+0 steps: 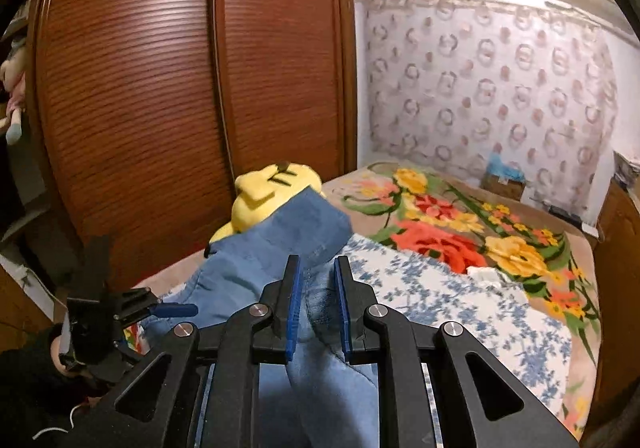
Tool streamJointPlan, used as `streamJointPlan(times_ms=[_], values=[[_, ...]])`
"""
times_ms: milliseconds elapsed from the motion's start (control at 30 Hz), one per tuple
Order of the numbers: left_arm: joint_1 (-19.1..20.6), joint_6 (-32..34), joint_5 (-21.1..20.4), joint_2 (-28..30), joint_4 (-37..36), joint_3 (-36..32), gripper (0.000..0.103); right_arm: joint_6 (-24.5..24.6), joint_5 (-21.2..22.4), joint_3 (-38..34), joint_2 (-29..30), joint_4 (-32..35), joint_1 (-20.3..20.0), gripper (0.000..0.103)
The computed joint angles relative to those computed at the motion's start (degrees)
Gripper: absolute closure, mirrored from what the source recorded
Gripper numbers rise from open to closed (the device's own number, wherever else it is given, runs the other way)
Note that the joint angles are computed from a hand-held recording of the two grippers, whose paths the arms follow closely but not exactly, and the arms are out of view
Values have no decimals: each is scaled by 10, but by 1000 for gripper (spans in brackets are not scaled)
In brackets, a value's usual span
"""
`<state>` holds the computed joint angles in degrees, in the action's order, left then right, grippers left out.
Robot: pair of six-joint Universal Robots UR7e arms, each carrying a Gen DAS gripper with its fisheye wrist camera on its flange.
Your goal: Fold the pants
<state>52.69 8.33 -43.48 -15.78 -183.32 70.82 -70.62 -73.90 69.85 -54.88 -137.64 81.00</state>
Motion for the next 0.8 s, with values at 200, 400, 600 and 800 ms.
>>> streamJointPlan(times_ms=[200,400,600,800], values=[[2,-5,-2,-2,-2,6,32,10,-32,-18,16,-10,0,70],[4,-9,-6,5,11,-5,32,32,-71,-7,12,-43,-9,64],[2,-13,-6,14,23,-17,32,59,-114,10,12,-56,-16,62],[6,-2,-13,25,47,-43,32,74,-159,-17,32,-14,-19,62]])
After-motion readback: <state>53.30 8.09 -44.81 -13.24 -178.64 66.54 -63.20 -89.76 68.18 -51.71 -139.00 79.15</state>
